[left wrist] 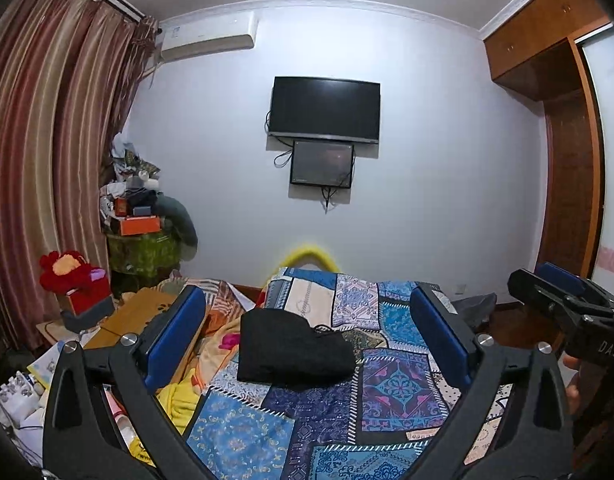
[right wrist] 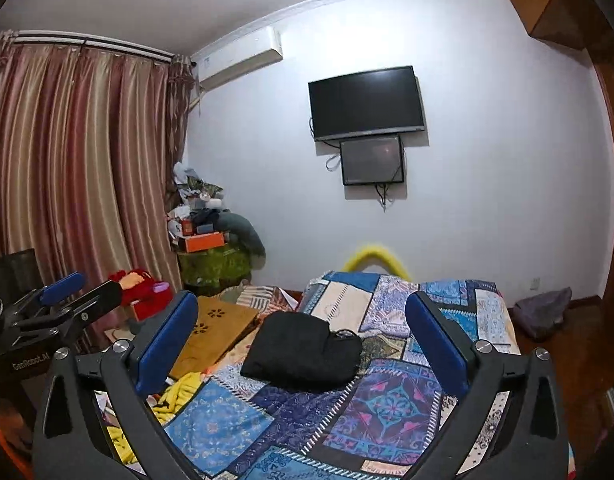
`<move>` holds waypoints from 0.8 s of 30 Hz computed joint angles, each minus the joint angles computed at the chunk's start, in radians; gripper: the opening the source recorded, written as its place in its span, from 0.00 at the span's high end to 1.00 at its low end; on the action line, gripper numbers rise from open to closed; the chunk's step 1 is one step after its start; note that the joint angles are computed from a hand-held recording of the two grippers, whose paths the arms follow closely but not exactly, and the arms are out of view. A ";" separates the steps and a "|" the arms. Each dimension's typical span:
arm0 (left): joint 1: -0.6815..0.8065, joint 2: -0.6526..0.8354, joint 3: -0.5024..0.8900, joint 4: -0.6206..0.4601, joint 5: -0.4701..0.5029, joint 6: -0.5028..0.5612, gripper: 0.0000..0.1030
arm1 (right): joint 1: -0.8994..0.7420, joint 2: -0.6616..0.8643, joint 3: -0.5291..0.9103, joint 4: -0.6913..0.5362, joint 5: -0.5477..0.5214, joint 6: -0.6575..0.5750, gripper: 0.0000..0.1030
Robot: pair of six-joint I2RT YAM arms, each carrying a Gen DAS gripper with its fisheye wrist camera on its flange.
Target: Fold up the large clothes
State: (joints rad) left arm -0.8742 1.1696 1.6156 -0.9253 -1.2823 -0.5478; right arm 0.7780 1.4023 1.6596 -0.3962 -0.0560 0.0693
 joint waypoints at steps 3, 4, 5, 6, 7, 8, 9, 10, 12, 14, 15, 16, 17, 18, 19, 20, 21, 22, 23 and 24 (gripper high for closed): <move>0.016 0.000 -0.009 -0.004 0.025 -0.021 0.01 | -0.001 -0.024 -0.032 -0.004 -0.006 -0.004 0.00; 0.016 0.001 -0.011 -0.013 0.025 -0.034 0.01 | 0.000 -0.017 -0.017 -0.011 -0.003 -0.005 0.00; 0.018 0.000 -0.014 -0.013 0.028 -0.039 0.01 | 0.000 -0.023 -0.028 -0.004 -0.001 -0.006 0.00; 0.024 -0.003 -0.020 -0.005 0.035 -0.035 0.01 | 0.001 -0.040 -0.058 0.009 0.001 -0.007 0.00; 0.022 -0.003 -0.025 -0.007 0.035 -0.042 0.01 | 0.002 -0.048 -0.074 0.016 0.003 -0.008 0.00; 0.022 -0.004 -0.029 -0.008 0.036 -0.046 0.01 | 0.000 -0.048 -0.076 0.014 0.002 -0.010 0.00; 0.027 -0.003 -0.031 -0.010 0.041 -0.047 0.01 | 0.000 -0.047 -0.072 0.008 0.002 -0.013 0.00; 0.025 -0.002 -0.033 -0.015 0.040 -0.054 0.01 | -0.001 -0.047 -0.069 0.003 0.002 -0.015 0.00; 0.030 -0.002 -0.035 -0.022 0.047 -0.062 0.01 | 0.000 -0.051 -0.076 0.005 0.007 -0.020 0.00; 0.034 -0.001 -0.037 -0.020 0.054 -0.065 0.01 | -0.001 -0.049 -0.067 -0.005 0.011 -0.026 0.00; 0.035 -0.002 -0.039 -0.018 0.055 -0.066 0.01 | 0.005 -0.052 -0.076 0.000 0.019 -0.026 0.00; 0.035 -0.002 -0.040 -0.017 0.056 -0.066 0.01 | 0.005 -0.051 -0.069 -0.008 0.018 -0.028 0.00; 0.038 -0.002 -0.039 -0.014 0.060 -0.062 0.01 | 0.008 -0.054 -0.077 -0.004 0.022 -0.029 0.00; 0.038 -0.003 -0.039 -0.010 0.062 -0.059 0.01 | 0.012 -0.056 -0.077 -0.006 0.027 -0.029 0.00; 0.038 -0.005 -0.042 -0.005 0.065 -0.054 0.01 | 0.014 -0.057 -0.078 -0.007 0.028 -0.029 0.00; 0.036 -0.007 -0.045 0.001 0.068 -0.051 0.01 | 0.013 -0.057 -0.076 -0.012 0.023 -0.028 0.00; 0.034 -0.006 -0.046 0.002 0.066 -0.052 0.01 | 0.012 -0.057 -0.074 -0.016 0.014 -0.026 0.00; 0.032 -0.007 -0.048 -0.001 0.062 -0.055 0.01 | 0.009 -0.056 -0.068 -0.024 0.007 -0.024 0.00; 0.031 -0.005 -0.045 -0.005 0.061 -0.057 0.01 | 0.008 -0.057 -0.071 -0.024 0.003 -0.022 0.00; 0.029 -0.004 -0.044 -0.011 0.060 -0.060 0.01 | 0.005 -0.058 -0.065 -0.031 -0.003 -0.021 0.00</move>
